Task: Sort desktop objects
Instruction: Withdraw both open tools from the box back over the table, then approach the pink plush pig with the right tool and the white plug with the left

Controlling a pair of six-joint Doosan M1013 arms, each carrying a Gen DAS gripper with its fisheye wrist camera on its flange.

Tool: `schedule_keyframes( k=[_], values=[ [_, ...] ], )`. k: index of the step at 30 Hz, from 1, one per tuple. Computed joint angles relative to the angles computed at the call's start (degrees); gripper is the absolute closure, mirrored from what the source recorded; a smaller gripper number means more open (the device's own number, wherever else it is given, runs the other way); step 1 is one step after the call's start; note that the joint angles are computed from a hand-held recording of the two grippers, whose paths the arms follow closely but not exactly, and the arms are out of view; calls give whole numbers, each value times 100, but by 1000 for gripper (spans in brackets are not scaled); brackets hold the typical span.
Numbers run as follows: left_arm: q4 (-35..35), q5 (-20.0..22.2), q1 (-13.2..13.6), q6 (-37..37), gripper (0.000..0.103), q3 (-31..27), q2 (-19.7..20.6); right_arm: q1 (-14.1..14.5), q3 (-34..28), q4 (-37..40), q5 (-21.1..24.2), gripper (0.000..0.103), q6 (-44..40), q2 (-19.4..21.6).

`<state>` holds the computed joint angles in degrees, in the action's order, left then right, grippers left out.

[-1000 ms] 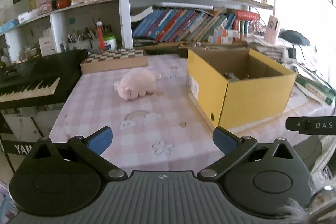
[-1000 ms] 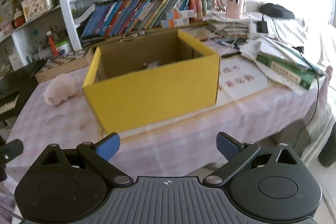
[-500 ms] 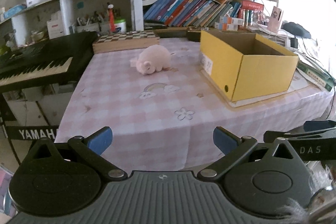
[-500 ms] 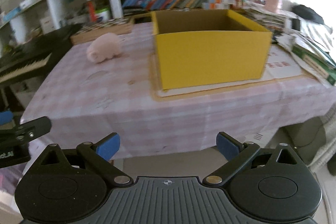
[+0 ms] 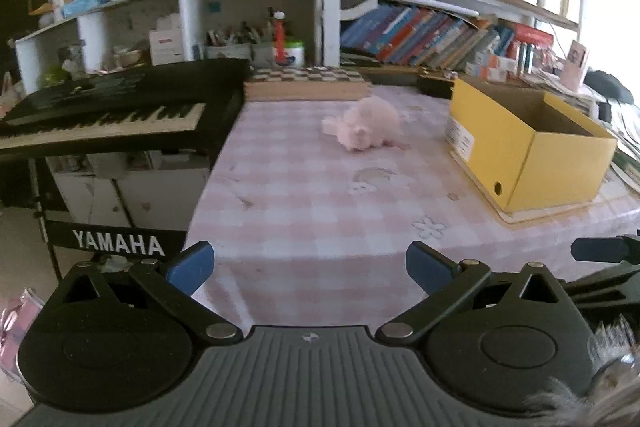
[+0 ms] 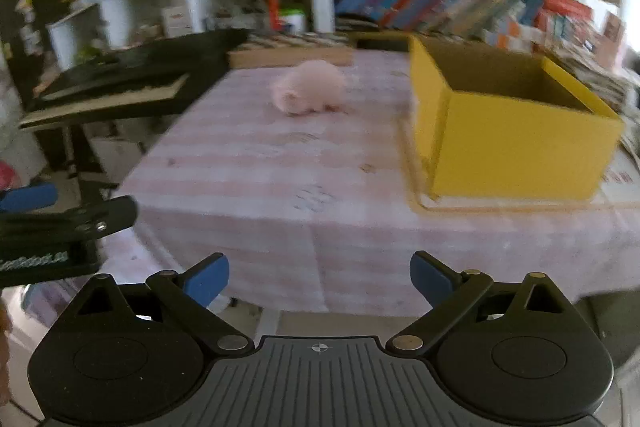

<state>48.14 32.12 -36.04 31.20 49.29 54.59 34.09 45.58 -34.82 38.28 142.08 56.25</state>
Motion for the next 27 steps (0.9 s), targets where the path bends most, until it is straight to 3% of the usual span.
schedule_keyframes(
  k=[5,15,23,27],
  values=[
    [59,-16,59,-238,0,71,-38,9,-207,74,-82,17,-291,105],
    [-77,-177,150,-89,0,-357,197,-76,-881,46,13,18,-577,451],
    [-876,109,222,838,0,-1692,874,-236,-1920,500,377,18,-1235,955],
    [-1361,477,255,1424,0,-2707,1374,-334,-2667,815,695,18,-1620,1314]
  ],
)
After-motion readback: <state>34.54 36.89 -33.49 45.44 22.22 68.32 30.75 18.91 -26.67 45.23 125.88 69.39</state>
